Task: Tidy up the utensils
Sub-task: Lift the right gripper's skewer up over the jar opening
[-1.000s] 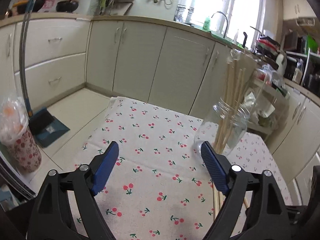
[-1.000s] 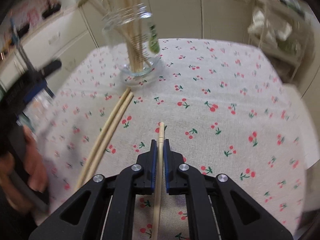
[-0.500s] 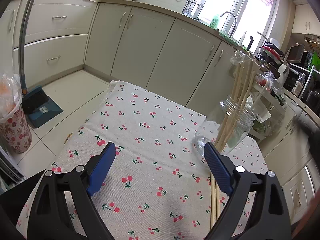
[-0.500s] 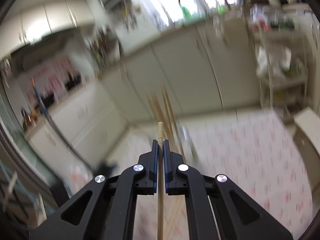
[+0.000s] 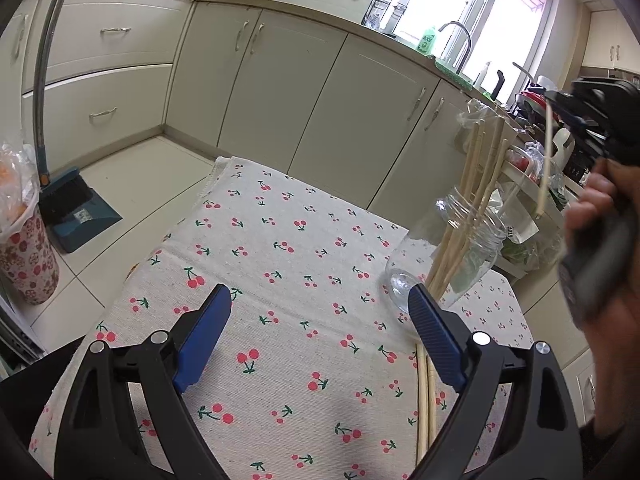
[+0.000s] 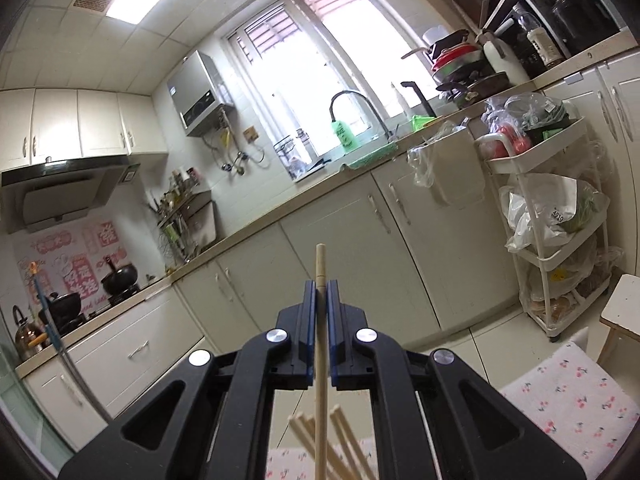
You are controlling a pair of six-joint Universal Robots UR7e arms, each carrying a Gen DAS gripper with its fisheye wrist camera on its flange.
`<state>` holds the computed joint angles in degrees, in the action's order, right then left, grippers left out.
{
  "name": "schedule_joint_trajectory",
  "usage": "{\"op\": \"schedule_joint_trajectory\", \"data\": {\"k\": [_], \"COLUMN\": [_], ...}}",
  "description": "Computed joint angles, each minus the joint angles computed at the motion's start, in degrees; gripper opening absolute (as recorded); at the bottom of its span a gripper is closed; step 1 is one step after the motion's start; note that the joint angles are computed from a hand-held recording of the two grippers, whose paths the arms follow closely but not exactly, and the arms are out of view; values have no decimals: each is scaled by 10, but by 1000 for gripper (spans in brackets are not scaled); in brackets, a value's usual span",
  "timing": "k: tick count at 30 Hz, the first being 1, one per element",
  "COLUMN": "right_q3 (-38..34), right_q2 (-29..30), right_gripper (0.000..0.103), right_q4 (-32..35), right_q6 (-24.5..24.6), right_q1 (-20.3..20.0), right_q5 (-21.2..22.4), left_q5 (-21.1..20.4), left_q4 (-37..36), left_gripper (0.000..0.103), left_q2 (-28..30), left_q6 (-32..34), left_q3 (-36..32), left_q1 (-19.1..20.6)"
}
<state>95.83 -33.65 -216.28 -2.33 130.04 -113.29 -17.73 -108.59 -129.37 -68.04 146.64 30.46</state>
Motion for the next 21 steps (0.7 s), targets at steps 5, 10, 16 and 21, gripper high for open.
{"op": "schedule_joint_trajectory", "data": {"k": [5,10,16,21], "right_q3": [-29,-30,-15,6], "right_q2": [31,44,46,41], "right_gripper": [6,6,6,6], "right_q4": [-16,-15,-19,-18], "right_q6": [-36,-52,-72,-89], "right_q1": [-4,-10,-11,-8], "right_q5": [-4,-8,-5,-2], "left_q5": [-6,-10,-11,-12], "left_q4": [-26,-42,-50,-58], "left_gripper": [86,86,86,86], "left_q2": [5,11,14,16], "left_q6": [18,27,30,34], "left_q3": [2,4,5,6], "left_q1": [6,10,11,13]}}
